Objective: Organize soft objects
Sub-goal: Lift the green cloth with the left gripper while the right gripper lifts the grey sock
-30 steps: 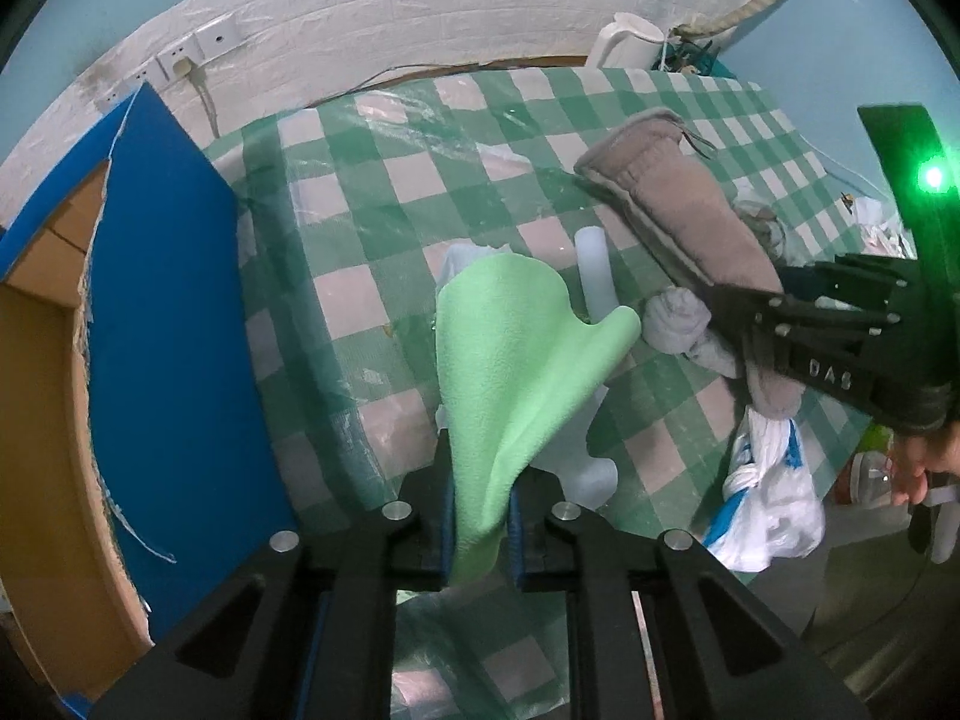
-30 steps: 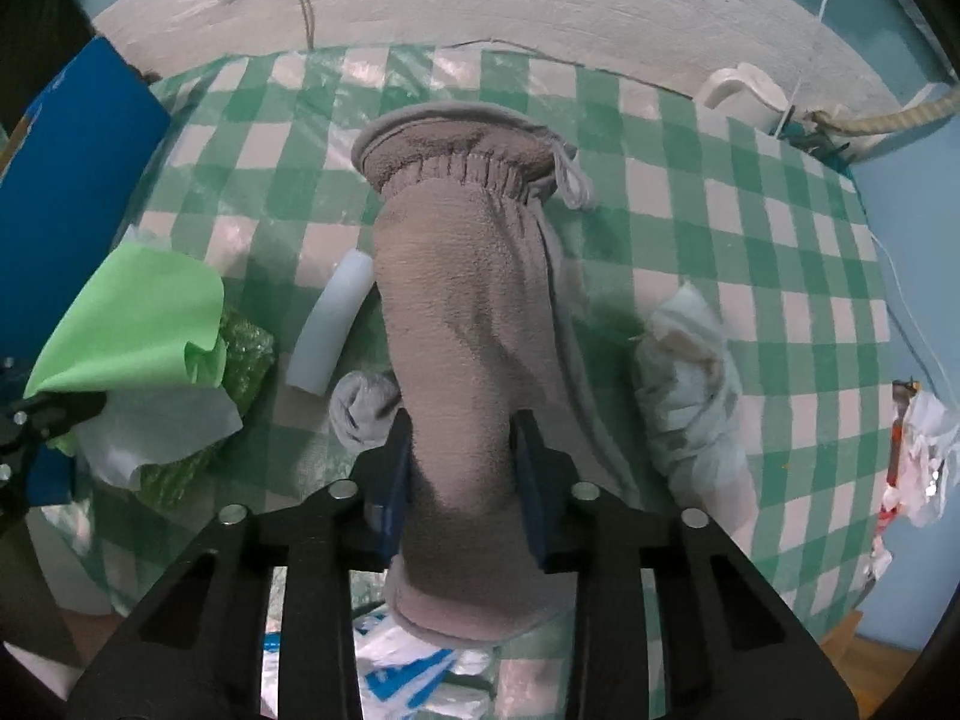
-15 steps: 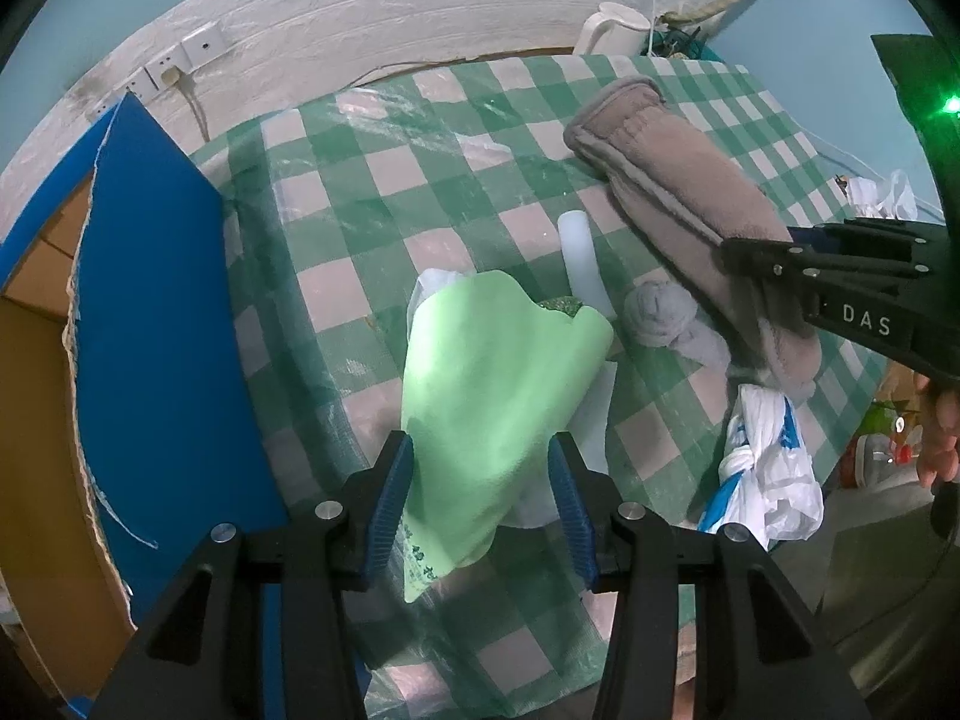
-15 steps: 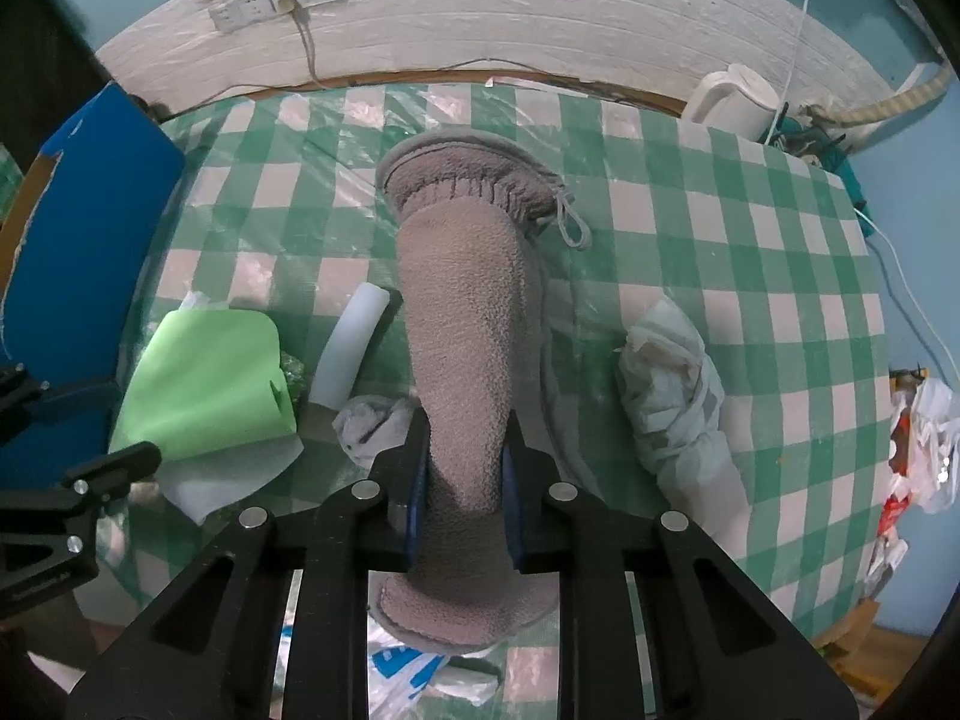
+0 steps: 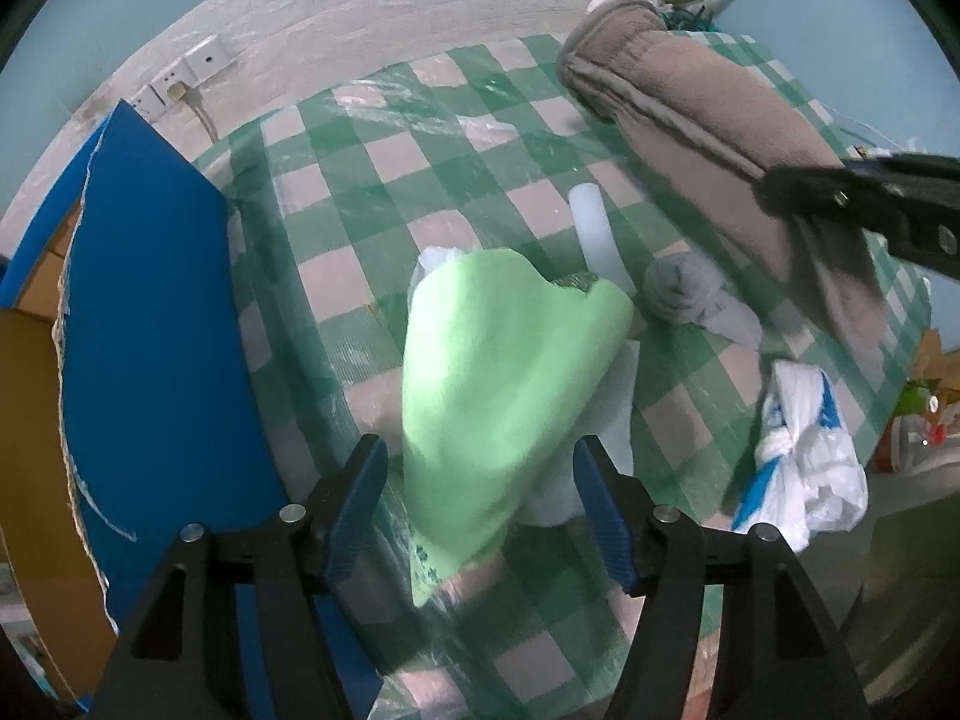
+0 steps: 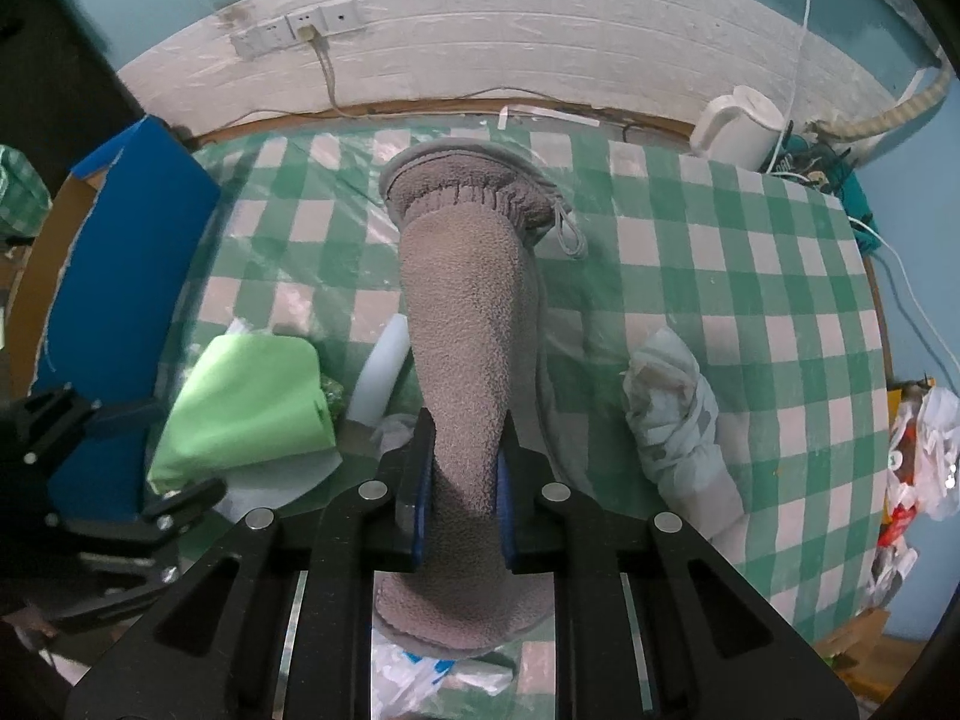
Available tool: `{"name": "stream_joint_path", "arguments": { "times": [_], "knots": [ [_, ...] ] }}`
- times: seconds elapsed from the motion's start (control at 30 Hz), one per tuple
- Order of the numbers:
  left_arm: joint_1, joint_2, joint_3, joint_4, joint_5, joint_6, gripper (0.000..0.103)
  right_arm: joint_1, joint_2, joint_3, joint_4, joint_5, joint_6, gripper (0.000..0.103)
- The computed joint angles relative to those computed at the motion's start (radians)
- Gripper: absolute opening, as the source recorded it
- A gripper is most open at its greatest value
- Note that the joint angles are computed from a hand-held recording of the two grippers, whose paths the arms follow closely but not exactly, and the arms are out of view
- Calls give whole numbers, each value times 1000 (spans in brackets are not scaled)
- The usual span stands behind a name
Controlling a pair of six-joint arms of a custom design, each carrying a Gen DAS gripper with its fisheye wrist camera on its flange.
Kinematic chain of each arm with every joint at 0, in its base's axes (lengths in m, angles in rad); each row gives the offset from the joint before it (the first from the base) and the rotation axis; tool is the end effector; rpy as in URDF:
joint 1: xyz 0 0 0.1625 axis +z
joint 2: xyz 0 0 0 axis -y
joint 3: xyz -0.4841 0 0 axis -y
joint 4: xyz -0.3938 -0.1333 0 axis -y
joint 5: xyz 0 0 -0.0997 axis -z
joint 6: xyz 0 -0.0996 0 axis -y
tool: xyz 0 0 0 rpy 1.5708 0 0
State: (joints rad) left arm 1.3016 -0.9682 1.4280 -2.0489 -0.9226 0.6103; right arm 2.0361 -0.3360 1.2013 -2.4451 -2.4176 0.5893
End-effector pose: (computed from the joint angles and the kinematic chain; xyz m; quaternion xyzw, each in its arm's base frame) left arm -0.0073 -0.7536 0.3090 0.4009 0.8590 0.0455 0.3153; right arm 0.4171 -0.6999 -0.0428 -0.0583 -0.9098 0.2103 0.3530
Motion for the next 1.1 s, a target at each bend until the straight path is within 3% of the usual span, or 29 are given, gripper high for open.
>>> {"name": "stream_joint_path", "arguments": {
  "times": [0.27, 0.43, 0.53, 0.7, 1.1],
  "knots": [
    [-8, 4, 36, -89, -4, 72, 65, -3, -1, 7, 6, 15, 21, 15],
    [-10, 8, 46, -84, 0, 97, 28, -7, -8, 21, 1, 19, 30, 15],
    [-9, 9, 45, -86, -3, 108, 15, -7, -5, 19, 3, 22, 27, 15],
    [-3, 6, 13, -38, -41, 76, 10, -8, -2, 15, 6, 27, 23, 15],
    [-2, -9, -46, 51, -125, 13, 8, -7, 2, 9, 7, 28, 20, 15]
  ]
}}
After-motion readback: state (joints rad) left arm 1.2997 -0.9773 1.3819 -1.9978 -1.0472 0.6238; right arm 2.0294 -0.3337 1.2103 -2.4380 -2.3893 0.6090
